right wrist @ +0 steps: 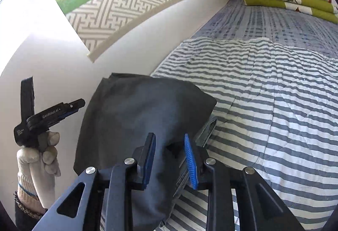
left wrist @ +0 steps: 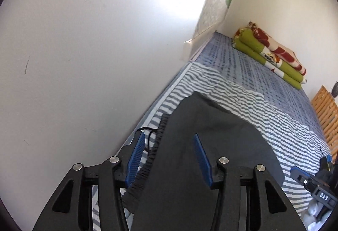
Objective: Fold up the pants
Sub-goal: 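Lift the folded trousers with both grippers and carry them onto the clothing stack, then lower the trousers onto the stack and open both grippers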
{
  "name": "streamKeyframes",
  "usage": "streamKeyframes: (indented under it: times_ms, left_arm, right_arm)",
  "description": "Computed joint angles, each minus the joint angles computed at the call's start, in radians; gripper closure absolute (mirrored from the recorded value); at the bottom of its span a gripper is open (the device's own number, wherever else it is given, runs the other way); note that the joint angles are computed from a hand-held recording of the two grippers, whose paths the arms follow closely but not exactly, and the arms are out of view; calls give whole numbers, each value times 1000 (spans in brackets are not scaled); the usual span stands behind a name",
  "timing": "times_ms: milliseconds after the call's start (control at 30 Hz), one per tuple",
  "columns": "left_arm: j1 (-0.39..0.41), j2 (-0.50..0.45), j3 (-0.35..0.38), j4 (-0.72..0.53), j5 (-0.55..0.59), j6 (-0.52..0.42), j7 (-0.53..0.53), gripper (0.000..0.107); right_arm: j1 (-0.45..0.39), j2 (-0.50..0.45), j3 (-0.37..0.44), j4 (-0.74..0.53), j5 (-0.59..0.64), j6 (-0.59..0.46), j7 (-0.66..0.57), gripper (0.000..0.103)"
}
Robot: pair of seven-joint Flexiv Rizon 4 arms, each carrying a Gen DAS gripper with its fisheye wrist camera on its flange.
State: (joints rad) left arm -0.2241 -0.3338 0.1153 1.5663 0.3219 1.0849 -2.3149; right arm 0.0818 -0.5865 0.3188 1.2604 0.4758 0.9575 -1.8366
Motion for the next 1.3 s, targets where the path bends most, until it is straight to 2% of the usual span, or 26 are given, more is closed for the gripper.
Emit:
streamKeyframes:
  times_ms: [133, 200, 233, 267, 300, 333, 367, 400, 433, 467, 567, 600, 667, 700, 800, 867, 900, 967, 1033, 1133, 1200, 1300]
  left_arm:
    - [8, -52, -43, -46, -41, 24, 89, 56]
    - [0, -83, -38, -61, -60, 21, 112, 56]
    - [-26, -100, -22, -87, -31, -29, 72, 56]
    - [-48, -144, -2, -146, -38, -106, 81, 56]
    - [-68, -179, 14, -202, -47, -193, 81, 56]
    - [-66, -203, 17, -226, -36, -240, 45, 56]
    - [-63, -209, 20, -218, -34, -232, 24, 56]
    - [-60, -202, 22, -198, -31, -198, 2, 56]
    - [-59, -192, 21, -185, -30, -177, -8, 56]
    - [-63, -177, 26, -175, -23, -169, -22, 56]
    - [-82, -123, 33, -144, 9, -142, -59, 57]
    - [-80, -96, 25, -114, 12, -113, -62, 57]
    - [-68, -60, -16, -72, -10, -71, -6, 57]
    - [-74, -45, -29, -54, -15, -58, 6, 57]
    - [-63, -41, -112, -1, -118, -8, 114, 57]
    - [-68, -46, -163, 43, -189, 15, 204, 57]
    - [-88, -43, -165, 62, -193, 17, 219, 57]
    - [-115, -64, -181, 86, -211, 9, 282, 57]
    - [-184, -85, -140, 71, -151, -28, 264, 57]
    - [-220, -59, -126, 128, -122, -14, 248, 58]
    - [-242, -51, -111, 124, -90, -16, 221, 58]
    - [-259, -53, -106, 105, -53, 46, 191, 58]
  right_arm:
    - [16, -10, -8, -14, -5, 33, 13, 77]
    - [19, -35, 4, -45, -8, 25, 5, 77]
    - [21, -50, 12, -64, -9, 11, -4, 77]
    - [21, -70, 24, -94, -11, -21, -17, 77]
    - [43, -99, 7, -134, -33, -57, -9, 77]
    - [89, -116, -42, -144, -97, -58, 40, 77]
    - [140, -133, -101, -132, -210, -29, 134, 77]
    - [164, -144, -135, -128, -257, -12, 184, 77]
    - [160, -146, -138, -132, -240, -10, 189, 77]
    - [129, -140, -108, -129, -197, -2, 182, 77]
    - [-18, -97, 35, -90, -54, -28, 124, 76]
    - [-61, -69, 67, -58, 0, -46, 91, 73]
    - [-130, -16, 112, 20, 107, -69, 3, 67]
    - [-151, 12, 123, 61, 142, -91, -32, 61]
    - [-157, 58, 127, 139, 190, -170, -91, 61]
    - [-163, 68, 137, 161, 213, -277, -146, 61]
    - [-166, 72, 139, 165, 214, -339, -181, 62]
    - [-169, 98, 128, 191, 216, -385, -256, 63]
    - [-188, 124, 112, 203, 250, -399, -320, 63]
    - [-173, 140, 50, 191, 287, -326, -299, 63]
    - [-122, 128, -8, 159, 277, -232, -236, 63]
    - [-36, 57, -69, 64, 208, -118, -129, 63]
